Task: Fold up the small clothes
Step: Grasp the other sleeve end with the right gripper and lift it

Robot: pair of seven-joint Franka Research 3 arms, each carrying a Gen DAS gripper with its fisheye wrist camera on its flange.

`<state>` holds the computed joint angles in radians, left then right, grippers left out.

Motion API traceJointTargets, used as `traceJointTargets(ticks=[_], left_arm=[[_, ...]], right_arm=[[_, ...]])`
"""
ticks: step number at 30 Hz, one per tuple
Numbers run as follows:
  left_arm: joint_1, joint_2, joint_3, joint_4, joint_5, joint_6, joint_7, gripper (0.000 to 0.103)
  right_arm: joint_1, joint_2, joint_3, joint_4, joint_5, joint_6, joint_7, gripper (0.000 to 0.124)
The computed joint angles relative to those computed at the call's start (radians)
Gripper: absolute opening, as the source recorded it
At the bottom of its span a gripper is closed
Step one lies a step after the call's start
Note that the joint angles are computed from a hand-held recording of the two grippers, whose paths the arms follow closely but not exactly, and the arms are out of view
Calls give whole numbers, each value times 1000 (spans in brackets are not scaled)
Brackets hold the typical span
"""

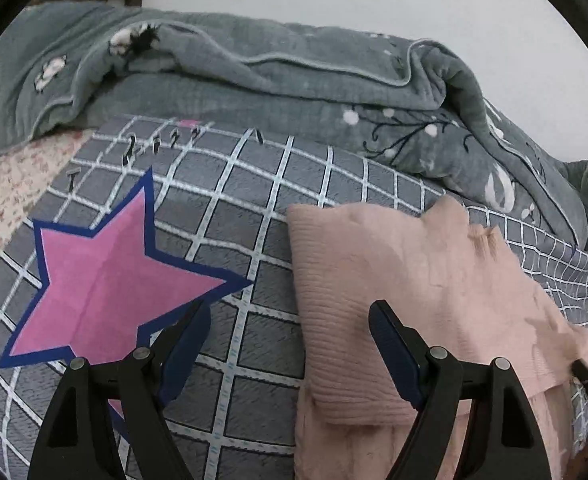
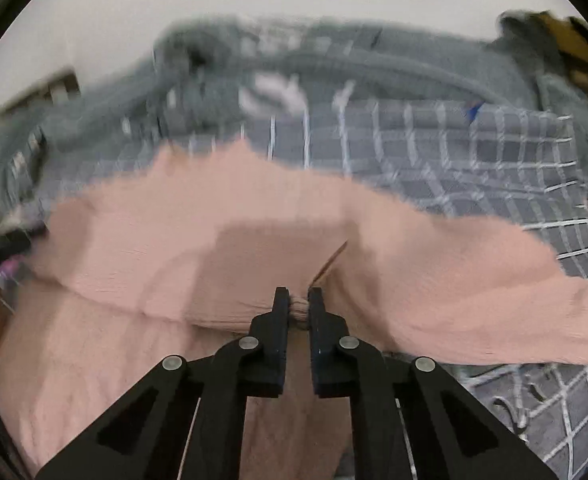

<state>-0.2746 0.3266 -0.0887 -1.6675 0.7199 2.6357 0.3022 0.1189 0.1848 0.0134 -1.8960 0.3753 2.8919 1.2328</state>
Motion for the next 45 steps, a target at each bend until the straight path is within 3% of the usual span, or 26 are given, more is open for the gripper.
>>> traceJointTargets(ticks=[1, 3, 5, 7, 11, 14, 21, 26, 33, 41, 45], left_arm=[[-1, -3, 3, -4, 8, 12, -10, 80], [0, -2, 4, -6, 7, 27, -22, 80], [-5, 23, -7, 35, -20, -47, 17, 80], [-18, 63, -17, 101, -48, -161, 72, 80], [-51, 86, -3, 145, -13, -234, 92, 81], [-48, 85, -4, 142, -19, -233, 95, 83], [-55, 88, 2, 147, -3, -250, 76, 88], [-57, 86, 0, 141, 6, -241, 67, 90], [-58, 90, 0, 144, 17, -238, 72, 91], [-51, 89, 0, 134, 3, -213, 72, 93], [-51, 89, 1, 135, 2, -215, 74, 94]], right_arm=[[-9, -12, 9, -11, 44, 11, -43, 9], [50, 0, -66, -1, -77, -38, 52, 9], [37, 29, -62, 29, -174, -110, 130, 11], [31, 13, -57, 13, -188, -99, 138, 21], [-23, -48, -21, -41, -65, -91, 35, 33], [-51, -103, -40, -104, -28, -54, -2, 37], [-125, -185, -103, -203, -51, 35, 48, 54], [-191, -192, -140, -229, -45, 72, 82, 58], [-264, -127, -153, -164, 243, 17, -77, 62], [-274, -19, -156, -57, 123, 6, 90, 61], [-262, 22, -176, -13, 16, -2, 188, 49]])
